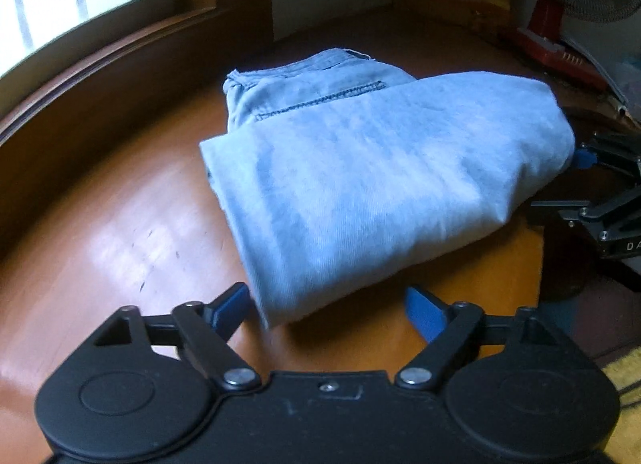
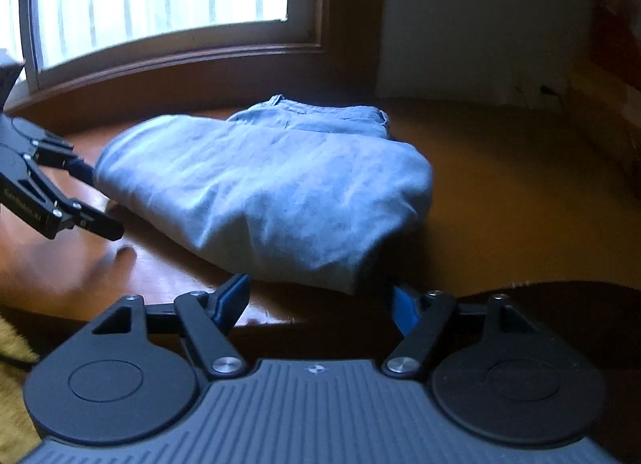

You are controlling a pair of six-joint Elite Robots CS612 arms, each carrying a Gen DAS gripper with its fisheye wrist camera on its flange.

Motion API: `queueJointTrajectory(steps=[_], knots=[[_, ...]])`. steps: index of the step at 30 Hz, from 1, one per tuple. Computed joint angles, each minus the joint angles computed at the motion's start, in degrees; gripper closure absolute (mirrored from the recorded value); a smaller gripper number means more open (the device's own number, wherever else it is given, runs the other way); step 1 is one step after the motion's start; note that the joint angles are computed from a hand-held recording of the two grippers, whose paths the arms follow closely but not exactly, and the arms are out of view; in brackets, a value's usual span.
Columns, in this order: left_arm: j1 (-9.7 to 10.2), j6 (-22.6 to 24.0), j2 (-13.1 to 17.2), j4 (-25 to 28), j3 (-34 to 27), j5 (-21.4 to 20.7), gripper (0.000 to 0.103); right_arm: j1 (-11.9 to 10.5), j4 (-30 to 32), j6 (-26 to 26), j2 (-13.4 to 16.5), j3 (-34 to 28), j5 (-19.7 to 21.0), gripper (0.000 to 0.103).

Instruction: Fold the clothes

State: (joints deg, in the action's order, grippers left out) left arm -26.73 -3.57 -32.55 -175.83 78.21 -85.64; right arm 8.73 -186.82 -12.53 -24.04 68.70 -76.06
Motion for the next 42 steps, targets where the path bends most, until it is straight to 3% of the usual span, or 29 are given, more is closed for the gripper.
queueJointTrajectory(steps=[6,9,11,13,16,23,27,33,38,42], knots=[[-0.22,-0.3,2.0,-1.6,-2.6,0.2,0.007,-0.3,0.0,1.7,1.9,-2.6,1.2,0.024],[-0.61,1.5,2.2,-2.1,-2.7,0.4,0.014,-0.6,-0.2,0.3,2.9,-4.1,3.6,0.024],[-0.86,1.3,1.9,-2.4,-2.3,0.8,0.026,-1.0,1.4,-1.3,2.7,-4.6,5.9,0.04],[-0.94,-1.1,1.1,-2.7,-1.2,0.5,0.034,-1.4,3.1,-2.7,2.4,-4.8,7.6,0.047],[-1.79,-4.8,-0.9,-4.6,1.4,1.5,0.035,-2.7,4.0,-1.1,1.5,-4.3,12.6,0.058],[-4.49,-11.7,-4.0,-10.6,4.2,9.9,0.035,-5.9,1.5,0.3,-0.7,-2.8,25.0,0.062],[-4.71,-14.4,-3.3,-12.1,2.8,12.3,0.035,-7.4,-0.2,7.0,1.5,-7.6,31.1,0.063],[-4.12,-19.3,-1.6,-7.3,-2.1,13.6,0.035,-8.4,3.9,16.3,6.3,-18.0,36.7,0.063],[-2.84,-20.3,0.6,-4.6,-6.9,13.9,0.034,-8.0,6.6,14.8,8.7,-23.7,36.0,0.063],[-1.28,-20.1,2.8,-2.1,-11.5,14.2,0.032,-7.3,9.8,17.8,13.0,-32.8,34.7,0.063]])
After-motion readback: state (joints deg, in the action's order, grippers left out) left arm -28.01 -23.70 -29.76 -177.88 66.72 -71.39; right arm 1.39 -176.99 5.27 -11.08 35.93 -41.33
